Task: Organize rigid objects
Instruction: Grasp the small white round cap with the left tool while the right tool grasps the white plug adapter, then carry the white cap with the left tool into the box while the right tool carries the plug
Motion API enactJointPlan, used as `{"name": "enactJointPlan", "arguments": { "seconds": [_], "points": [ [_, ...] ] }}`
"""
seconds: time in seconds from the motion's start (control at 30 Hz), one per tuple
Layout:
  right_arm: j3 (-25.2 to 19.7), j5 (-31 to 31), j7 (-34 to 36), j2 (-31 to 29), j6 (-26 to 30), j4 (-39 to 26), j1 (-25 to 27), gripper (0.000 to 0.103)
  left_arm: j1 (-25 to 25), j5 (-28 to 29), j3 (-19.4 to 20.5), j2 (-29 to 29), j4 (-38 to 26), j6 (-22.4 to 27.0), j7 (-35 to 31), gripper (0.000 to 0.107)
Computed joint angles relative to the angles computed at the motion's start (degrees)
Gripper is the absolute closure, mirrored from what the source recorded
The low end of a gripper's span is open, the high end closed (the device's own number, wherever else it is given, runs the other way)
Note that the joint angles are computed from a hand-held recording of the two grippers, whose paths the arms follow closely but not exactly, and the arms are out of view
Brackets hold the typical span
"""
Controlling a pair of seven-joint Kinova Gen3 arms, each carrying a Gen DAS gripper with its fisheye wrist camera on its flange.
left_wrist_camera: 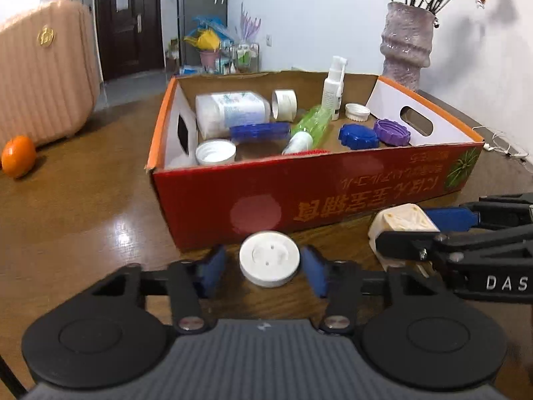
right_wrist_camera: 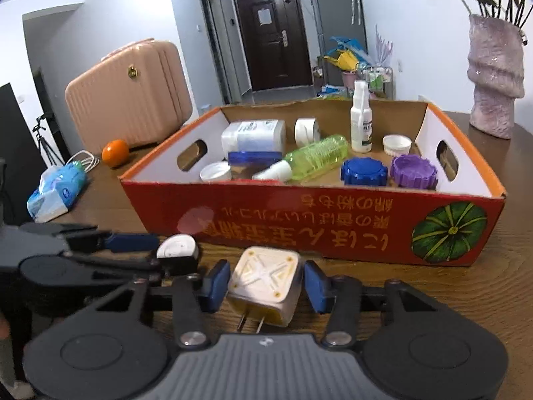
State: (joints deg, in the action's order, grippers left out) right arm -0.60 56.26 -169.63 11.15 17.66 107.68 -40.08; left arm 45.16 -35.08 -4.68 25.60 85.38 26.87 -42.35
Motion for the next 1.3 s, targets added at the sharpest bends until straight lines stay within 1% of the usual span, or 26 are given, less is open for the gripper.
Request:
{"name": "enactJointPlan", "arguments": {
  "seconds": [0.03,0.07,0.13,0.17,0.2,0.23,0.27,0.3,0.37,0.4,0.43,0.47,0.53,0.57,0.6,0.63,0.67,0.7,0.73,0.77,0.83,0.93,1.03,1.17,1.3],
  "points": [
    [-1.33,-1.79,2.22,0.29,0.01,-0.29,1.50,0.058,-0.13,-1.67,0.53,0.08,0.05,-0.01,1.11,0.068],
    [-1.69,-3.07,4.15,0.48,0.28,-0.56,1.94,0.061,-0.89,-3.67,2.13,0.21,-0.23,0.87,2.73,0.068],
    [-1.41,-4.84,6.95,1.37,2.26,-1.76,1.27,0.063,-3.82,-8.33,7.44,0.22,-0.43,3.13,6.12,0.068],
    [-0.90,-4.83,7.06,1.66,2.48,-1.99,0.81,0.063,-5.13,-10.66,10.09,0.19,-0.57,4.59,8.22,0.068],
    [0.00,-4.06,6.39,1.75,2.27,-1.89,-0.05,0.065,-5.64,-12.93,11.68,-0.10,-0.19,5.65,10.55,0.068],
    [0.45,-2.74,5.32,1.68,1.82,-1.52,-0.47,0.065,-5.39,-14.96,12.21,-0.75,0.62,6.25,12.88,0.068],
    [-0.16,-0.81,3.61,1.32,1.73,-1.00,-0.13,0.065,-4.20,-16.70,11.68,-1.78,1.75,6.77,15.21,0.068],
    [-1.83,0.19,2.71,0.79,1.70,-0.40,1.22,0.065,-2.24,-18.07,10.08,-2.72,2.75,7.00,17.54,0.068],
    [-6.50,2.87,-0.20,-1.01,0.61,1.88,5.40,0.065,3.07,-19.83,5.31,-5.14,5.52,6.61,22.20,0.068],
    [-7.67,4.91,-2.53,-2.14,0.45,3.31,6.09,0.065,5.72,-20.53,3.09,-6.74,7.34,6.06,24.53,0.068],
    [-7.88,6.79,-4.86,-3.45,0.50,4.88,5.73,0.065,8.38,-21.22,1.09,-8.13,8.97,5.87,26.86,0.068],
    [-7.03,8.30,-7.19,-5.05,0.46,6.64,4.30,0.065,11.03,-22.06,-0.58,-9.39,10.44,6.13,29.19,0.068],
    [-3.90,10.91,-11.85,-8.34,0.54,10.26,-0.36,0.065,16.34,-24.42,-3.48,-10.99,12.58,7.71,33.85,0.068],
    [-3.69,12.29,-14.18,-9.96,1.48,11.92,-1.99,0.065,18.99,-25.65,-4.32,-11.88,13.61,9.18,36.18,0.068],
    [-4.54,13.31,-16.51,-11.74,3.28,13.65,-3.22,0.065,21.65,-26.82,-5.55,-12.44,14.38,10.24,38.51,0.068],
    [-6.41,14.34,-18.84,-13.25,5.05,15.09,-3.42,0.065,23.82,-27.93,-6.26,-13.05,15.20,11.32,40.84,0.068],
    [-8.28,15.37,-21.17,-14.88,6.53,16.66,-3.50,0.065,25.06,-28.98,-5.90,-13.88,16.14,12.32,43.17,0.068],
    [-10.23,15.99,-23.50,-16.38,8.27,18.05,-3.69,0.065,25.37,-30.03,-4.48,-14.64,17.02,13.30,45.50,0.068],
    [-12.09,16.14,-25.48,-17.87,9.92,19.39,-3.78,0.065,24.72,-31.08,-2.00,-15.25,17.71,14.65,47.83,0.068],
    [-14.03,16.10,-27.27,-19.17,11.68,20.54,-3.78,0.065,24.59,-31.74,-0.36,-15.76,18.23,15.82,49.44,0.068],
    [-17.57,14.95,-29.69,-21.76,14.69,22.52,-3.57,0.065,24.87,-32.10,1.76,-16.31,18.73,17.89,50.77,0.068],
    [-21.89,12.59,-31.22,-25.11,17.97,24.46,-2.64,0.065,25.20,-33.03,4.89,-16.49,18.85,21.37,51.85,0.068],
    [-26.34,11.29,-33.46,-28.16,20.81,25.85,-1.27,0.065,24.59,-34.05,7.58,-16.86,19.21,22.71,53.06,0.068],
    [-31.09,9.90,-35.01,-30.98,22.92,26.90,1.05,0.065,23.29,-34.93,11.00,-16.81,18.77,24.48,53.09,0.068],
    [-33.24,9.32,-35.13,-32.62,22.06,27.46,3.78,0.065,20.94,-35.81,13.78,-16.65,18.56,24.52,53.14,0.068]
  ]
}}
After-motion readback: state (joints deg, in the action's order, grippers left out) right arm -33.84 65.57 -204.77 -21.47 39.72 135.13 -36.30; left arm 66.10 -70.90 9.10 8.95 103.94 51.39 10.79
